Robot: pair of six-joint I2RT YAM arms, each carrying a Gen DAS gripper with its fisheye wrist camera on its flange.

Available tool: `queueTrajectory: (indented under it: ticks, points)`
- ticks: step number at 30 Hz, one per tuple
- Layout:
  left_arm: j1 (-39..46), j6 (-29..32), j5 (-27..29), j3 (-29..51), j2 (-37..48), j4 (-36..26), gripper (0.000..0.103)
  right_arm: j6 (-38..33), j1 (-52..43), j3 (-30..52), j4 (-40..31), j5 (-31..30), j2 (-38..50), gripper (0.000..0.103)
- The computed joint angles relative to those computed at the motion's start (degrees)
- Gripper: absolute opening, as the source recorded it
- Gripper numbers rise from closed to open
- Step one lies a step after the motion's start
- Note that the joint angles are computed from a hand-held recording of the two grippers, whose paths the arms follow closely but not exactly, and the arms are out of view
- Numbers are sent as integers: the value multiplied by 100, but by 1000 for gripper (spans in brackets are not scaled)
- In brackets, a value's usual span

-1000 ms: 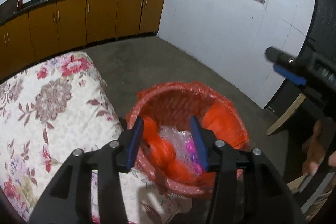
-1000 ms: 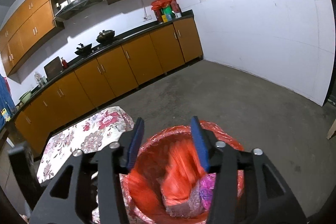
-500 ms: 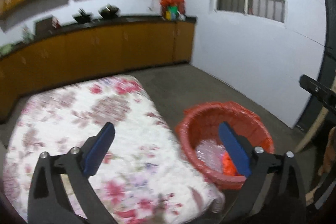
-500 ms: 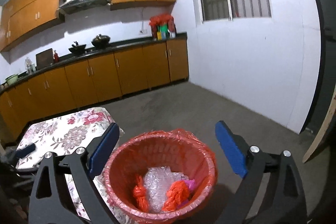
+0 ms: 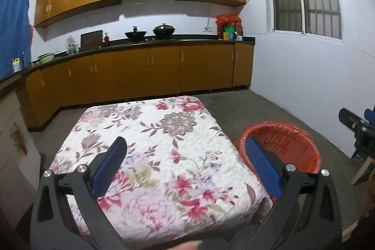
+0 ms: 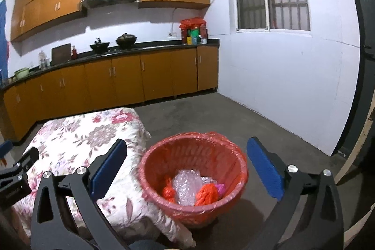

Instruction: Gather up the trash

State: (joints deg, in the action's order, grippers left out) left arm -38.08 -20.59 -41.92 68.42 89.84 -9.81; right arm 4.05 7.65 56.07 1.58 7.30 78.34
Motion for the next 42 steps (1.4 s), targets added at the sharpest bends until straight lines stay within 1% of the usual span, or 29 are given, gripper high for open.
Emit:
queueTrajectory:
  ticks: [6, 12, 14, 17, 23, 29, 42]
  points:
    - [-337, -397, -624, -321, -378, -396, 99, 79, 283, -300, -223, 136, -373, 101]
    - [-552, -872, -881, -536, -647, -813, 99, 138, 515, -529, -392, 416, -710, 101]
    - [-608, -1127, -984, -476, -658, -1149, 99, 168, 584, -546, -466, 496, -763, 101]
    - [-634, -1409, -936, -498, -746, -1407, 99, 206, 667, -604, -552, 569, -835, 101]
    - [-671, -1781, -788, -609, -921, -1679, 99, 286, 813, -743, -668, 690, -959, 101]
    - [-778, -1983, -757, -662, -998, -1841, 99, 357, 883, -805, -804, 715, -1003, 101]
    - [-924, -2259, -792, -768, -1114, -2046, 99, 413, 988, -996, -853, 763, -1172, 101]
